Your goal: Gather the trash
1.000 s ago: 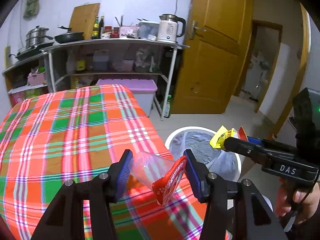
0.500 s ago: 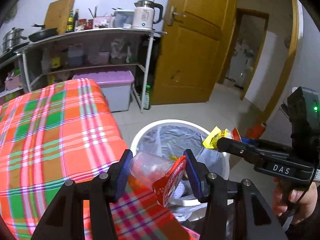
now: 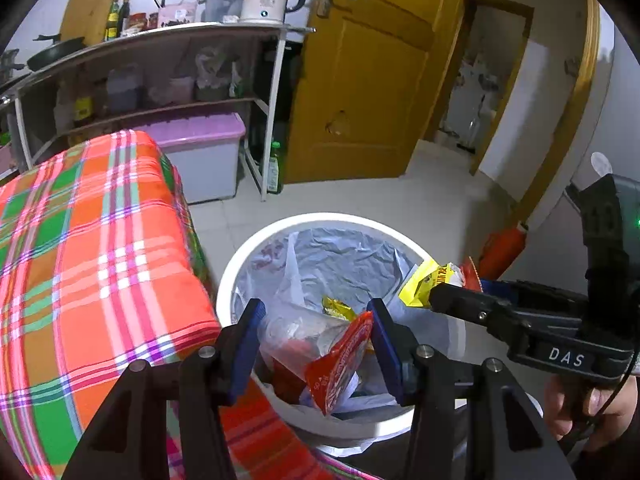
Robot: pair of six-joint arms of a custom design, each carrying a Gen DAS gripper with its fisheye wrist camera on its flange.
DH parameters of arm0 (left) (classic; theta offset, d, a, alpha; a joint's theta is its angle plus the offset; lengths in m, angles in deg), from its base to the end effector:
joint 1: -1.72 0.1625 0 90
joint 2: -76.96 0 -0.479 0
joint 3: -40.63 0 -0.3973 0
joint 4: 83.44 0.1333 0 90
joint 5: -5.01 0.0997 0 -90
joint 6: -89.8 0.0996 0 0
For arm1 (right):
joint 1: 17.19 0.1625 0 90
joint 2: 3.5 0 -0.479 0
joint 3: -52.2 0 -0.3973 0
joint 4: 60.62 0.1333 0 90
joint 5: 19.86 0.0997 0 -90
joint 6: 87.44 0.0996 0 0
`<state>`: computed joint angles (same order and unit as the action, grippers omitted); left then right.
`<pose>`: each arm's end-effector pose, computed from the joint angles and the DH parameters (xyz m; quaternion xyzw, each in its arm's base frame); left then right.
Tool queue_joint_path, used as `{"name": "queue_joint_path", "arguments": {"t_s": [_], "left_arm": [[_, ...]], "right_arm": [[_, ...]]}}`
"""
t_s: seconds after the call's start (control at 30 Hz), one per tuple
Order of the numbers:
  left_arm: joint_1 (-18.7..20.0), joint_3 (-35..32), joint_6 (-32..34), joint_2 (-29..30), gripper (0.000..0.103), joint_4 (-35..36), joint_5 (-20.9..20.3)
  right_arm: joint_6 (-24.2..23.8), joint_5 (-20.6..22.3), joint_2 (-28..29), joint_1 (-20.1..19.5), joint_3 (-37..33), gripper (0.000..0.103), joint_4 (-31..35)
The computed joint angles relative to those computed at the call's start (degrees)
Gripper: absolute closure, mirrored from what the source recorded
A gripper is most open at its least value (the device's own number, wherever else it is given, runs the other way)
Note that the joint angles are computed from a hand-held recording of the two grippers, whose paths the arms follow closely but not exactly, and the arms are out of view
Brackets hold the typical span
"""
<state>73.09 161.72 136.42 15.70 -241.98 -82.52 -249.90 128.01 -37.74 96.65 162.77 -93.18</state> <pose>-0.0433 -0.5591 0.1557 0.5361 0.8405 -0.0685 0.0392 0.2304 -0.4002 -0.0627 -0.1454 -0.8141 0.4786 0.2949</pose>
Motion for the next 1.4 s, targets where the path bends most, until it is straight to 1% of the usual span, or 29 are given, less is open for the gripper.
{"name": "queue_joint_path", "arguments": {"t_s": [0.1,0.17,0.27,0.43,0.67,0.8,1.0,1.13,1.4], "left_arm": [[-0.2,-0.2,-0.3,1.0,0.050,-0.3,0.6],[-0.1,-0.5,-0.7,1.2,0.043,0.1,0.5],[-0.1,-0.8,-1.1,1.2,0.042,0.5,0.2],[0.0,-0.6,-1.5,0.7,0.042,0.0,0.1],[0.4,0.6,-1.3,-2.0,0.042,-0.6,-0.4],[0.8,1.9,-0.7,-4.7,0.042,-1.2,-1.3],[1.9,3.3,0.2,-9.5,0.042,-0.3,-2.6],[2.6,4.3,0.5,-12.2,0.042,-0.3,-2.7],[4.1,6.1,1.6,-16.7,0.042,-0.2,-3.5]], "right_arm": [[0.2,-0.5,0.1,-0.5,0.4,0.059,-0.4],[0.2,-0.5,0.0,-0.8,0.6,0.052,-0.9],[0.3,-0.6,-0.2,-0.9,1.0,0.052,-1.3],[-0.2,0.4,-0.1,0.0,1.2,0.052,-1.7],[0.4,3.5,0.7,3.7,-0.6,0.052,-0.1],[0.7,5.4,1.9,6.3,-2.4,0.052,1.7],[1.5,7.7,4.2,9.9,-6.1,0.052,5.6],[2.5,9.1,5.9,11.9,-8.4,0.052,8.3],[4.8,11.9,9.5,15.8,-12.8,0.052,13.7]]}}
